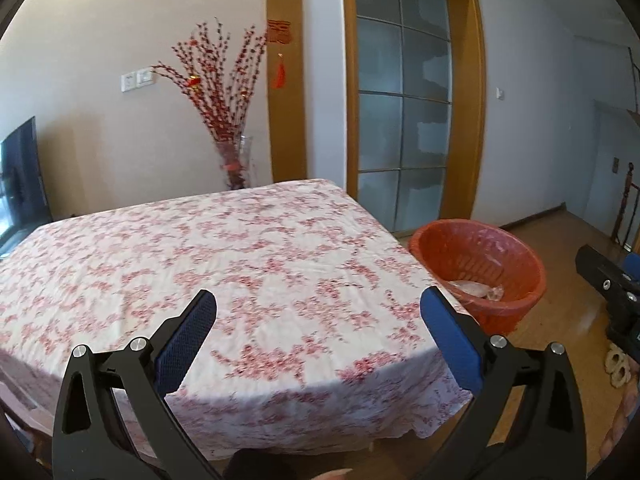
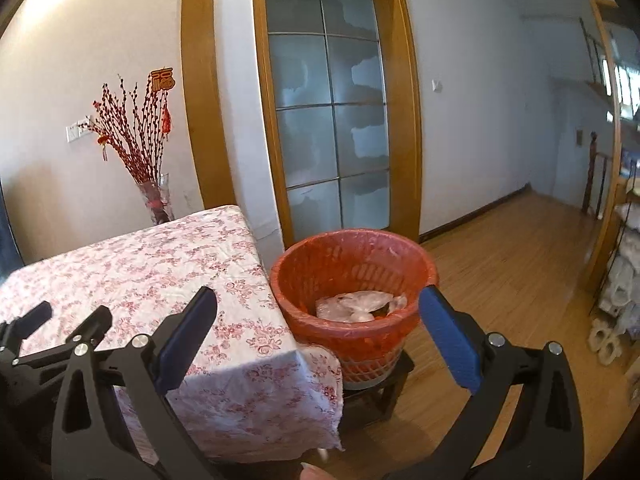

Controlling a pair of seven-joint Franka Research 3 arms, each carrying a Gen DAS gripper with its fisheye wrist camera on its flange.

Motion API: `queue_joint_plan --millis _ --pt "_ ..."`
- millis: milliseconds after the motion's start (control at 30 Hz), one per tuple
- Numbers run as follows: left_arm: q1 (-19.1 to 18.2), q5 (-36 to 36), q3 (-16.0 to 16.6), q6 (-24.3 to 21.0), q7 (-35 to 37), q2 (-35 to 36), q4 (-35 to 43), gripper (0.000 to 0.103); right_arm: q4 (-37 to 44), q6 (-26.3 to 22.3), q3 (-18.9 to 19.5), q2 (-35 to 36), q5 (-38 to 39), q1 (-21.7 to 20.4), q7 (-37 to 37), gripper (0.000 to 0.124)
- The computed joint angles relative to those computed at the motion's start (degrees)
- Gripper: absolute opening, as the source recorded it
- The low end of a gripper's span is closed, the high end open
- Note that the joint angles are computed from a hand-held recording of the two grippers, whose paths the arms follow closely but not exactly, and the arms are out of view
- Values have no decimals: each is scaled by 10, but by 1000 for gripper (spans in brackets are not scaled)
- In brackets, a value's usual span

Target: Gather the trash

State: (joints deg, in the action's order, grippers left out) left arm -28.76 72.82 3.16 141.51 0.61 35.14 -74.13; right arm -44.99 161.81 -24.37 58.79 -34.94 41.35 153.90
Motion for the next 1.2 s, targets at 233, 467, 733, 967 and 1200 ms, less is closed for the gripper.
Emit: queue_joint_plan --millis 233,467,733,967,1200 --pt "-11 39 0 -39 -54 -31 -48 100 -38 -33 -50 -18 -77 51 78 99" --pt "-6 56 -18 -82 -71 -43 -71 100 -54 -68 -32 -33 -139 58 121 99" --pt "6 36 -32 -93 -69 -49 -86 100 -43 -95 10 -31 -145 44 98 99" --pt "5 38 -36 -107 -74 -53 -89 100 -53 -103 11 -36 -155 49 109 99" --pt "5 32 -39 -111 -70 -53 -87 100 -66 -112 17 -45 -166 50 114 99"
